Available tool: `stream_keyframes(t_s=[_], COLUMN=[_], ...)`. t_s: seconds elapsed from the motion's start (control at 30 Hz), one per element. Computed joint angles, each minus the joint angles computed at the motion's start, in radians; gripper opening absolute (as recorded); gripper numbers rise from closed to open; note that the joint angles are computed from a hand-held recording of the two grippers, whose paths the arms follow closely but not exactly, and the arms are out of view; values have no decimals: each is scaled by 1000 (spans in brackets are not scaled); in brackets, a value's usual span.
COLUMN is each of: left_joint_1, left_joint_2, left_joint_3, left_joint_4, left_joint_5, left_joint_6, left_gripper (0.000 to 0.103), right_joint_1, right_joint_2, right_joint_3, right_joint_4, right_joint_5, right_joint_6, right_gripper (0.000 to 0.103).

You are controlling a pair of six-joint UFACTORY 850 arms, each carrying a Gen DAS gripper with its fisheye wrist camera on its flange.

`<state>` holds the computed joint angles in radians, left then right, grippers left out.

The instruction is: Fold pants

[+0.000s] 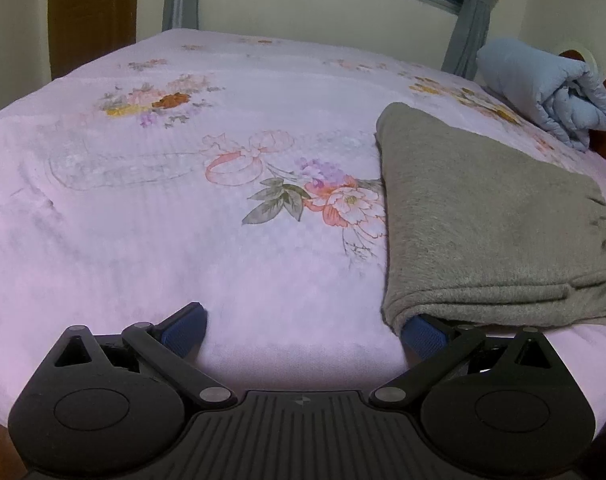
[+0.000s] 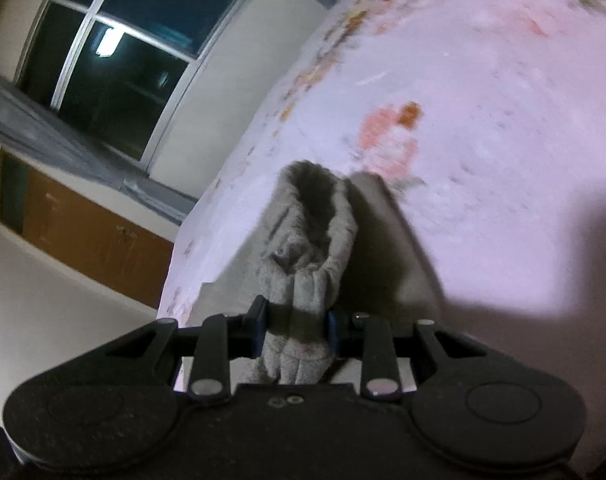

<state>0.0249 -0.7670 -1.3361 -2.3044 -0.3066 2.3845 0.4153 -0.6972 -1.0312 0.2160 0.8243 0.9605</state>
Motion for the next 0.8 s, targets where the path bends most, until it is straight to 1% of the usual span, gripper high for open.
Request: stream_keyframes(t_s=[0.1, 0.17, 0.23, 0.33, 0.37, 0.47, 0.5, 0.53, 0.57, 0.6, 0.63, 0.67, 0.73, 0.77, 0.8], left_joint_1=[2, 5, 4, 0, -2, -3, -3, -3, -5, -6, -7, -7, -6, -7, -7], left_joint_2=[2, 3, 3, 3, 3, 3, 2, 1, 1, 1, 2, 1, -1, 0, -1], left_joint_3=[2, 4, 4, 7, 6, 7, 5, 4, 3, 2, 4, 4, 2, 3, 2], left_joint_4=[12, 22, 19, -7, -14, -3, 4, 10, 10, 3, -9, -12, -8, -13, -12], left_joint_5=[-8, -14, -14, -14, -13, -11, -11, -10, -7, -5, -5, -4, -6, -6, -4], left_joint_6=[-11, -26, -24, 3, 10, 14, 11, 8, 11, 19, 28, 29, 23, 27, 29], left_gripper=[103, 103, 103, 103, 103, 103, 103, 103, 103, 103, 103, 103, 103, 103, 103], right_joint_1=[-3, 10, 20, 22, 17, -1, -7, -15, -24, -25, -23, -18, -14, -17, -21], right_joint_2=[0, 17, 35, 46, 44, 32, 20, 1, -18, -33, -32, -23, -12, -13, -17], right_joint_3=[5, 13, 29, 36, 31, 16, 11, 8, 18, 25, 28, 27, 30, 28, 20], right_joint_4=[-6, 20, 25, 32, 30, 21, 20, 14, -15, -17, -15, -9, -16, -24, -29], right_joint_5=[12, 31, 71, 90, 87, 43, 22, 7, 26, 62, 73, 65, 90, 91, 68], right_joint_6=[21, -22, -42, -99, -107, -99, -87, -34, 60, 112, 122, 91, 63, 70, 76], right_gripper=[20, 20, 20, 20, 20, 20, 20, 20, 20, 20, 20, 20, 20, 20, 20])
